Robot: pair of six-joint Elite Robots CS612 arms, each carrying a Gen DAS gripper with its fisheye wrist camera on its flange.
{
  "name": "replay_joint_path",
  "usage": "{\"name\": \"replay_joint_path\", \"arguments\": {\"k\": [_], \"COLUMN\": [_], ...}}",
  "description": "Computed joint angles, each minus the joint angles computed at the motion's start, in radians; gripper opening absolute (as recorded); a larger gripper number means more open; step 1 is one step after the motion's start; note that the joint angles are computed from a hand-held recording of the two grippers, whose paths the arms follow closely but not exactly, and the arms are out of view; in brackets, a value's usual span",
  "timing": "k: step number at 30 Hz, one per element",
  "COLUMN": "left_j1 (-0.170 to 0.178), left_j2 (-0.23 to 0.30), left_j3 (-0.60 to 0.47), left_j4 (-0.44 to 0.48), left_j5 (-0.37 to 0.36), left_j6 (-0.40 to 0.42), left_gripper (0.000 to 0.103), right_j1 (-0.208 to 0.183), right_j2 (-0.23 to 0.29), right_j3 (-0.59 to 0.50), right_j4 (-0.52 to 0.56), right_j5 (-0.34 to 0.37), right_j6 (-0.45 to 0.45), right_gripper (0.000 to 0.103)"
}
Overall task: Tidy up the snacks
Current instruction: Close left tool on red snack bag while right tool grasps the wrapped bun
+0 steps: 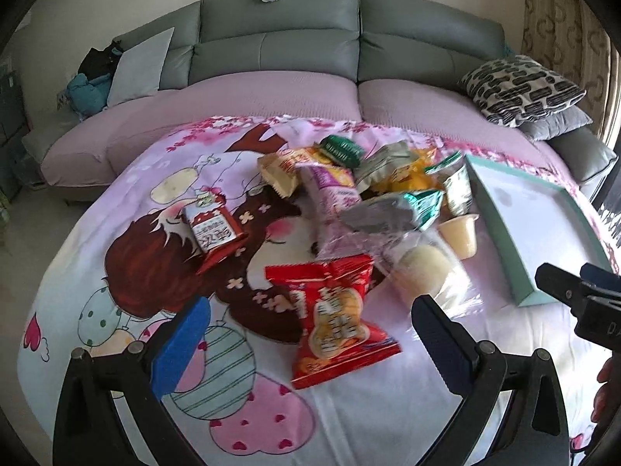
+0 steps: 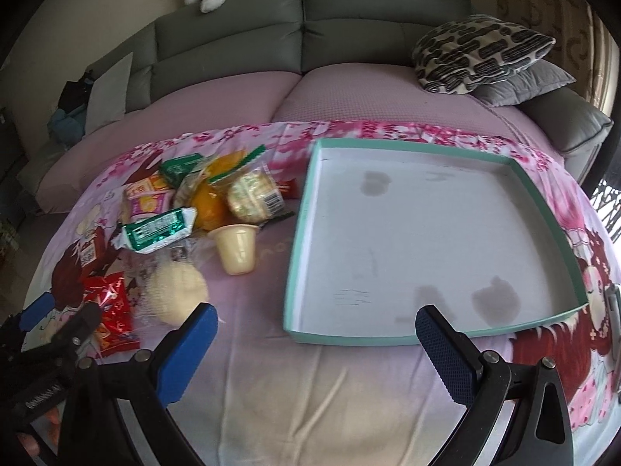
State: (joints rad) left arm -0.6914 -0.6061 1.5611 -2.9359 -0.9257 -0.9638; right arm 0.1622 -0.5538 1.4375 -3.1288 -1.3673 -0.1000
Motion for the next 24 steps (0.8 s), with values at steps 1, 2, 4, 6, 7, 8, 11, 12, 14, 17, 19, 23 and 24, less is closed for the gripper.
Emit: {"name": "replay_joint_path", "arguments": {"k": [1, 2, 4, 6, 7, 8, 11, 12, 14, 17, 19, 23, 24], "left_j1": [0.002, 0.003, 0.007, 0.01, 0.012, 0.013, 0.015, 0.016, 0.017, 0.02, 0.022, 0.021, 0.022], "left_j2": [0.0, 0.002, 0.005, 0.005, 0.007, 0.007, 0.009, 0.011, 0.014, 0.021, 0.025, 0.03, 0.031], "left_j3": [0.001, 0.002, 0.0, -0.002, -0.002, -0.001, 0.002, 0.001, -0.002, -0.003, -0.007, -0.015, -0.015], "left_j4": [0.006, 0.009, 0.016, 0.031, 0.023, 0.021, 0.004, 0.001, 0.003, -0.031, -0.036, -0.027, -0.03], "left_j5": [-0.003, -0.004, -0.01, -0.024, -0.032, -0.039, -0.047, -0.043, -0.041, -0.053, -0.058, -0.048, -0.048], "left_j6": [-0.003, -0.004, -0.003, -0.005, -0.004, -0.006, -0.011, -0.012, -0.016, -0.004, 0.004, 0.011, 0.01], "left_gripper": [0.103, 0.103, 0.103, 0.103, 0.103, 0.103, 0.103, 0.103, 0.103, 0.103, 0.103, 0.103, 0.103], "right_j1": [0.003, 0.005, 0.008, 0.013, 0.015, 0.017, 0.022, 0.025, 0.03, 0.034, 0.037, 0.05, 0.053], "right_j2": [0.001, 0.001, 0.001, 0.003, 0.004, 0.006, 0.015, 0.021, 0.032, 0.047, 0.056, 0.065, 0.067], "right_j3": [-0.002, -0.004, -0.006, -0.011, -0.014, -0.018, -0.035, -0.044, -0.063, -0.092, -0.107, -0.125, -0.128], "right_j4": [0.005, 0.01, 0.022, 0.028, 0.031, 0.031, 0.055, 0.06, 0.074, 0.107, 0.13, 0.175, 0.179], "right_j5": [0.007, 0.016, 0.043, 0.063, 0.076, 0.086, 0.117, 0.121, 0.136, 0.172, 0.192, 0.187, 0.18], "right_j6": [-0.004, -0.01, -0.021, -0.031, -0.033, -0.036, -0.05, -0.056, -0.064, -0.066, -0.066, -0.103, -0.112], "right_gripper": [0.103, 0.103, 0.103, 0.103, 0.103, 0.103, 0.103, 0.103, 0.103, 0.103, 0.103, 0.103, 0.103]}}
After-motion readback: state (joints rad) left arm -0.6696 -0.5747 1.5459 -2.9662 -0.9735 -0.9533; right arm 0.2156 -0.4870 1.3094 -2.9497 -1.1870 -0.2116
